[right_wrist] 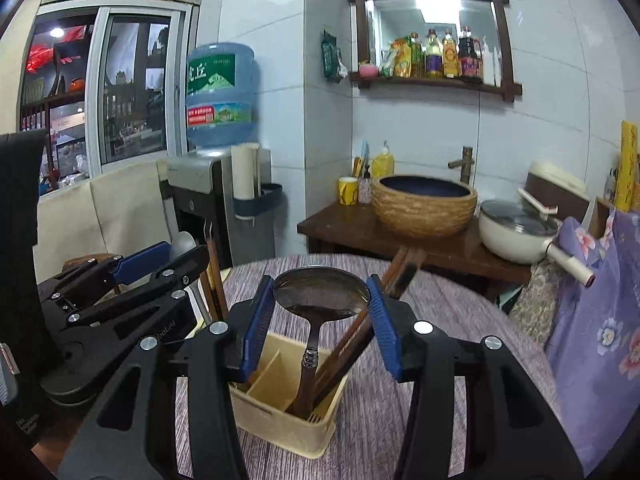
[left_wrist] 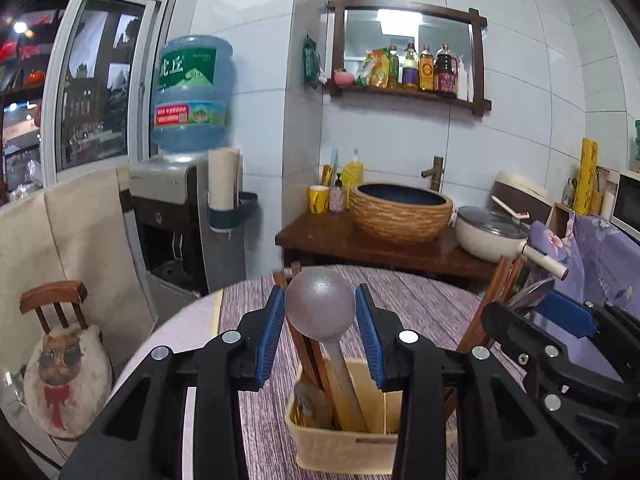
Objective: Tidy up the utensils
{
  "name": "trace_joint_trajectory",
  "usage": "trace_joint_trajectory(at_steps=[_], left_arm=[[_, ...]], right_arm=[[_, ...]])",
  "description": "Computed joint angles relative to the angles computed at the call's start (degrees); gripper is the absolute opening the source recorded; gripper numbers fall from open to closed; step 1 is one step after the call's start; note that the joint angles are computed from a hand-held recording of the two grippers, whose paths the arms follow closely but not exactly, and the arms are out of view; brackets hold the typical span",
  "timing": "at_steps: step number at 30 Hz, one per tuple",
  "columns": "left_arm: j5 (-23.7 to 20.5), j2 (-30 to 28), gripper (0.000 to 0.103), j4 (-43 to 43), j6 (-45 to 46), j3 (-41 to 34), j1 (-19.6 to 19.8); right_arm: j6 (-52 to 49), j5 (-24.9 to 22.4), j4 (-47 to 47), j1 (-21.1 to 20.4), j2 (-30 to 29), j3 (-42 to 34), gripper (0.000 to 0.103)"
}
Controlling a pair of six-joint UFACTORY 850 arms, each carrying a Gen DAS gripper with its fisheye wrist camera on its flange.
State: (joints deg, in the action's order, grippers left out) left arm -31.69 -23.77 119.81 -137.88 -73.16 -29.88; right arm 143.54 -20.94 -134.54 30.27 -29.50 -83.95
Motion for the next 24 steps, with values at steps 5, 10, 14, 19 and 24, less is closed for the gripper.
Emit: trace_joint_trajectory(at_steps=[5, 10, 14, 19, 24], left_arm=[[1.5, -0.9, 0.036, 0.1, -0.6, 0.9, 0.2], [3.7, -1.4, 0.037, 0.6, -1.7, 1.3, 1.0], [4.2, -1.0, 0.037, 1.3, -2.9, 2.2, 1.1], [3.0, 2.0, 0.053, 5.5, -8.1, 5.7, 0.6], [-1.2, 6.2, 0.071, 7.8, -10.8, 11.1, -1.3]], right_arm=[[1.1, 1.2, -0.4, -0.1, -1.7, 1.0, 0.048], [6.9, 1.0, -4.6, -0.6, -2.5, 2.4, 0.048], [10.8, 0.6, -8.2, -0.9, -2.0, 3.6, 0.052], [16.0, -2.5, -12.9, -0.9, 1.2, 7.8, 0.065], [23.2, -6.2, -19.3, -0.8, 6.5, 15.1, 0.080]])
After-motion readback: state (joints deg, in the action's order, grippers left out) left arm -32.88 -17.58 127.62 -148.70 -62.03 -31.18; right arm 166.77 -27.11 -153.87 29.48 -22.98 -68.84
